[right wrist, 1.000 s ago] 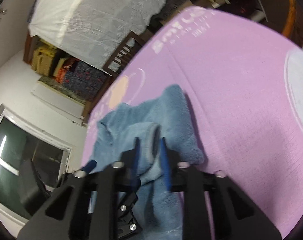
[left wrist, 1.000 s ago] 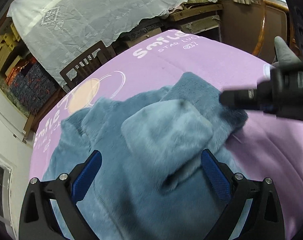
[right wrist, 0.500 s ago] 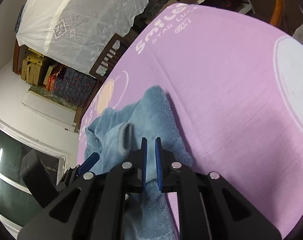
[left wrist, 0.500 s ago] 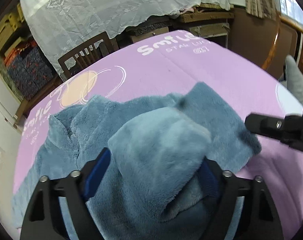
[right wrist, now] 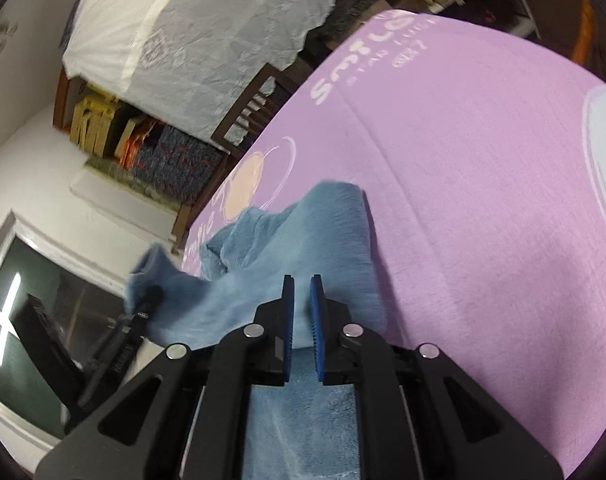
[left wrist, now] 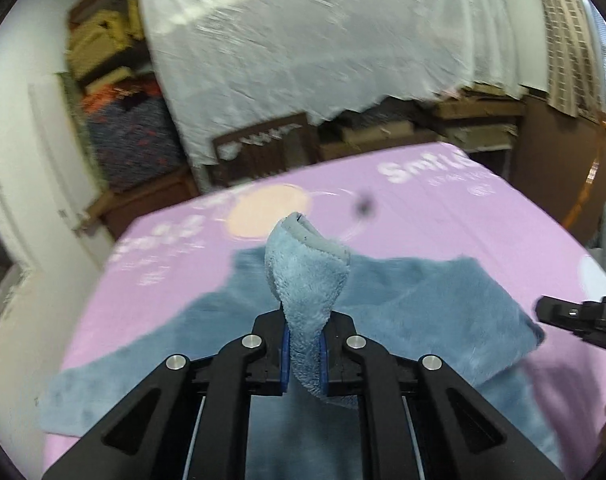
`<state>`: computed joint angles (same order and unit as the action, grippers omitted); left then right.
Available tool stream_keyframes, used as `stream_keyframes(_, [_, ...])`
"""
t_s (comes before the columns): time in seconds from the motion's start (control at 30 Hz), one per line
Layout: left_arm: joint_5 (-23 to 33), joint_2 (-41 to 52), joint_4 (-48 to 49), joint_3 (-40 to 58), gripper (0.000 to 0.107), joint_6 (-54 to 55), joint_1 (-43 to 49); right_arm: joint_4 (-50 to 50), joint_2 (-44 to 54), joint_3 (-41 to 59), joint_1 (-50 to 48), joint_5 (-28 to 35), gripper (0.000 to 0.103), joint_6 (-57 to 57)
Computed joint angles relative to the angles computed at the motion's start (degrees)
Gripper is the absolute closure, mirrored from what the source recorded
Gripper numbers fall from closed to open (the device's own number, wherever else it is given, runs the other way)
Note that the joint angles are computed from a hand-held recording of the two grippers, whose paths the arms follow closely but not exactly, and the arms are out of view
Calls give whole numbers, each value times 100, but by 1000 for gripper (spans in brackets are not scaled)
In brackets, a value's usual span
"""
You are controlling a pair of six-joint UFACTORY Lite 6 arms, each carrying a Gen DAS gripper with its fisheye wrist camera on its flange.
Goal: Fold large clothes
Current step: 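Fold the held sleeve across the jacket body with the left tool and release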
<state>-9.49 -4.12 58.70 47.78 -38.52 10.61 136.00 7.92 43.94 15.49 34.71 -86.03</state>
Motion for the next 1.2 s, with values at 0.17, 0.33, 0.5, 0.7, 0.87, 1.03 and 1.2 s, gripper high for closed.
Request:
stream_keyframes(0.17, [-262, 286, 577, -139, 93, -219, 864, -281, 362, 616, 601, -609, 94, -49])
stream_keyframes(0.33, [-121, 1182, 1195, 141, 72, -707, 1361, -1682, 1110, 1451, 945, -1527, 101, 1211])
stream_keyframes(0.5, [-436, 1883, 3974, 879, 65, -3705, 1954, -1801, 1190, 1370, 709, -1119, 103, 1317])
stream_keyframes(0.7, [-1067, 1858, 5621, 1392, 63, -5686, 2545, -1525, 906, 1175, 698, -1119, 102, 1100])
stream_keyframes(0.87, [-1744, 1067, 5717, 1081, 55, -5467, 2247, -619, 406, 1017, 843, -1185, 97, 135])
stream_keyframes(1.03, [-1770, 617, 5595, 628, 44, -5165, 1477, -2625, 1296, 2491, 946, -1123, 97, 2030])
stream_keyframes(1.2, [-1190, 1514, 5502, 992, 43, -5165, 1032, -5080, 2748, 4665, 1109, -1012, 97, 4312])
